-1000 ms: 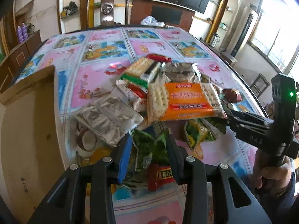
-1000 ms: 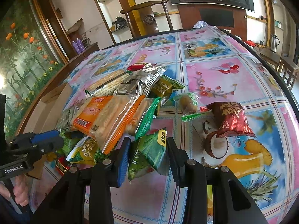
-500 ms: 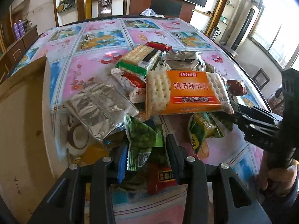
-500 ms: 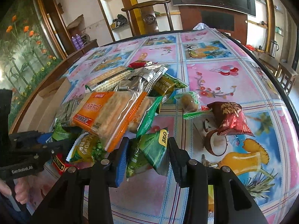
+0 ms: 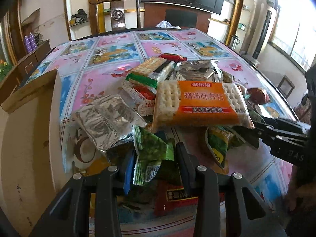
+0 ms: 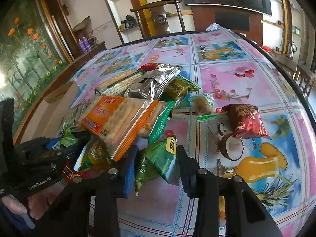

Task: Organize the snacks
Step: 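Grasp a green snack packet with each gripper and lift toward the box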

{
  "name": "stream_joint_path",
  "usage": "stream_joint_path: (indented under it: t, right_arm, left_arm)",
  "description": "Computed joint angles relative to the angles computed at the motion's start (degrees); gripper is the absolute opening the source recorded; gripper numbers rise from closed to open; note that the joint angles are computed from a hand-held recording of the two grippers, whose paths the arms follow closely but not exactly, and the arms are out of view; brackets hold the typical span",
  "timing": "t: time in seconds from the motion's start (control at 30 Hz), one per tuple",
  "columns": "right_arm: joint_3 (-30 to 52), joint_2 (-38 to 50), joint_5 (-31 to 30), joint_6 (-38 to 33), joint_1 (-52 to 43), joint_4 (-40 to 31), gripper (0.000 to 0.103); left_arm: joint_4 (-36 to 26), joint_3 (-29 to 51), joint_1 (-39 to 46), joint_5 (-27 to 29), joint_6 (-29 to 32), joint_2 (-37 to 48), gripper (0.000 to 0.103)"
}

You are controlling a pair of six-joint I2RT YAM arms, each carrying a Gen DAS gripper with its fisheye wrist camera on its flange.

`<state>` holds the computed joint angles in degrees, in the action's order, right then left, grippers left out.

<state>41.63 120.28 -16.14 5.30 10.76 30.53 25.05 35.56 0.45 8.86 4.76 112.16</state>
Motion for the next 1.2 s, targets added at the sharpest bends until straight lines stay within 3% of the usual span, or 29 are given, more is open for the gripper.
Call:
stream_joint_path:
  t: [0.27, 0.4, 0.47, 0.5, 0.57, 0.83, 0.9, 1.0, 1.2]
  right_arm:
    - [-0.09, -0.55, 0.97, -0.06, 0.89, -0.49, 0.043]
    - [0.39, -0.6, 1.48, -0.96, 1.81, -1.21, 0.056]
    - [0.66, -0.32, 1.03, -0.73, 1.7, -1.17, 0.057]
    - [0.66, -0.22, 0.47, -0.55, 1.31, -0.96, 0.053]
    - [0.8, -0.07, -0.11, -0.61, 1.12, -1.22, 0.036]
    - [0.5, -1.22, 2.5, -2.21, 2.92, -3.1, 0.034]
    - [0.49, -3.04, -0.71, -1.01, 1.53, -7.81, 0.033]
    - [-1.86, -7.76, -4.26, 0.3, -1.02, -12.36, 0.033]
    - [-3.93, -14.31, -12.06, 2.19, -4.63, -18.11, 0.033]
  left_arm:
    - [1.63, 0.38, 0.25, -0.79, -1.81, 0.93, 0.037]
    - [1.56, 0.67, 0.14, -0.88, -1.81, 1.15, 0.037]
    - [1.77, 0.44, 0.14, -0.47, -2.0, 1.08, 0.033]
    - [1.73, 0.47, -0.01, -0.59, -1.89, 1.1, 0.033]
    - [1.63, 0.55, -0.05, -0.4, -1.76, 1.08, 0.032]
    - [1.38, 1.14, 2.18, 4.3, -2.97, 1.59, 0.03]
    - [0.61, 0.59, 1.98, 3.44, -2.9, 0.81, 0.03]
    - [-5.89, 0.05, 3.72, 6.79, -3.71, -2.73, 0.03]
    - [-14.22, -4.27, 7.62, 7.28, -4.54, -13.93, 0.03]
